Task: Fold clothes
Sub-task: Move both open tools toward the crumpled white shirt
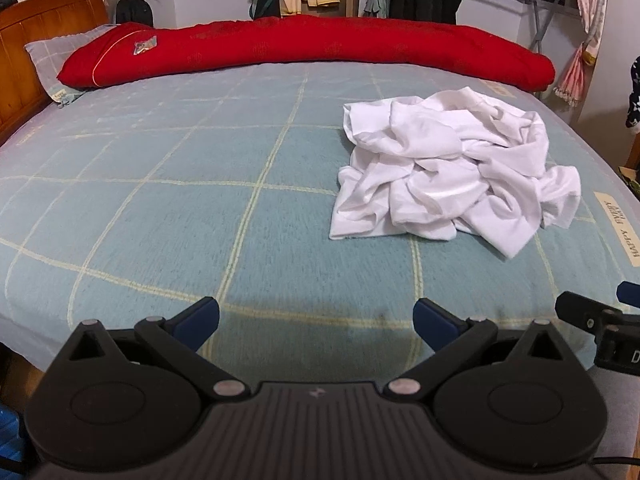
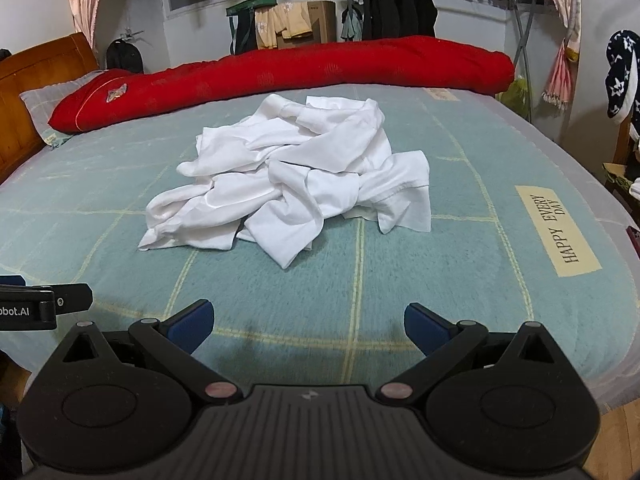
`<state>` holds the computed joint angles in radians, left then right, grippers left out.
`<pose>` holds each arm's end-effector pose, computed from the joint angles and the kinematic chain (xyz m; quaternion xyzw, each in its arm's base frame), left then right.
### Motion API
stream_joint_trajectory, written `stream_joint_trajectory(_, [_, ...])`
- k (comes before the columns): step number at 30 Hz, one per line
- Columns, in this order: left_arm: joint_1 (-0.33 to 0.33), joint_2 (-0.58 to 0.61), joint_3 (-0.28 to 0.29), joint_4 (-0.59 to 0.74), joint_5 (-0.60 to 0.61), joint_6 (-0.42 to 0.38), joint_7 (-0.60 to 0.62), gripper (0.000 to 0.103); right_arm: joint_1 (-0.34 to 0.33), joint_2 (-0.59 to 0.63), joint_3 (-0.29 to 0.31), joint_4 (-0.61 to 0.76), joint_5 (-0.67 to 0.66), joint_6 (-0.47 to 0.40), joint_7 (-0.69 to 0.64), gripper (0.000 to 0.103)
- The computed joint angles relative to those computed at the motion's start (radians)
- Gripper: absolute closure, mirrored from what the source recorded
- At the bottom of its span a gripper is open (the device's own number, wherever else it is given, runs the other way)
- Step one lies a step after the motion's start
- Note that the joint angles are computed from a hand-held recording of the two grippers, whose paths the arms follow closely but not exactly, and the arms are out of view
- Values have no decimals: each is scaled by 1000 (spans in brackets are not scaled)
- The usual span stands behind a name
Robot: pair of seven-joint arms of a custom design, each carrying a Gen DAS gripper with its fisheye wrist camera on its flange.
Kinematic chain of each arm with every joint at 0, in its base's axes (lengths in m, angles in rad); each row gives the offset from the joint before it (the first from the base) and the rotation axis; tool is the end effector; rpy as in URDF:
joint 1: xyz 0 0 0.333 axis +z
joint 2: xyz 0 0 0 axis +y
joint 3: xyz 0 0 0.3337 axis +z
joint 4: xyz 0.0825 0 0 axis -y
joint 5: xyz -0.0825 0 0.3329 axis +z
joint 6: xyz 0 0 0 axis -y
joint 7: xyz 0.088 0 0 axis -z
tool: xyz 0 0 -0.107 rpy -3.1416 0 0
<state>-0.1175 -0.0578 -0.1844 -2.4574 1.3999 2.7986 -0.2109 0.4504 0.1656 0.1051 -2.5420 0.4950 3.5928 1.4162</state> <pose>0.4090 -0.1763 0.3896 -0.7222 0.5860 -0.2287 0.2877 0.4366 0.1990 0.3746 -0.6919 0.5918 -0.2239 0.3477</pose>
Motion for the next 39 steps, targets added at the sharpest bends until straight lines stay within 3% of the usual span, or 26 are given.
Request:
stream_joint_trajectory(11, [-3, 109, 23, 109, -111, -1, 136, 1, -32, 72, -23, 123, -40, -103, 14, 0])
stream_joint_trajectory(27, [-34, 249, 72, 268, -205, -8, 302, 1, -163, 167, 33, 259, -174, -198, 105, 0])
stream_joint_trajectory(35, [-56, 377, 113, 417, -205, 45, 380, 1, -194, 194, 45, 286, -205, -212, 105, 0])
stream_joint_trajectory(39, [-48, 443, 124, 446, -297, 116, 478, 1, -200, 209, 44, 296, -215, -216, 96, 0])
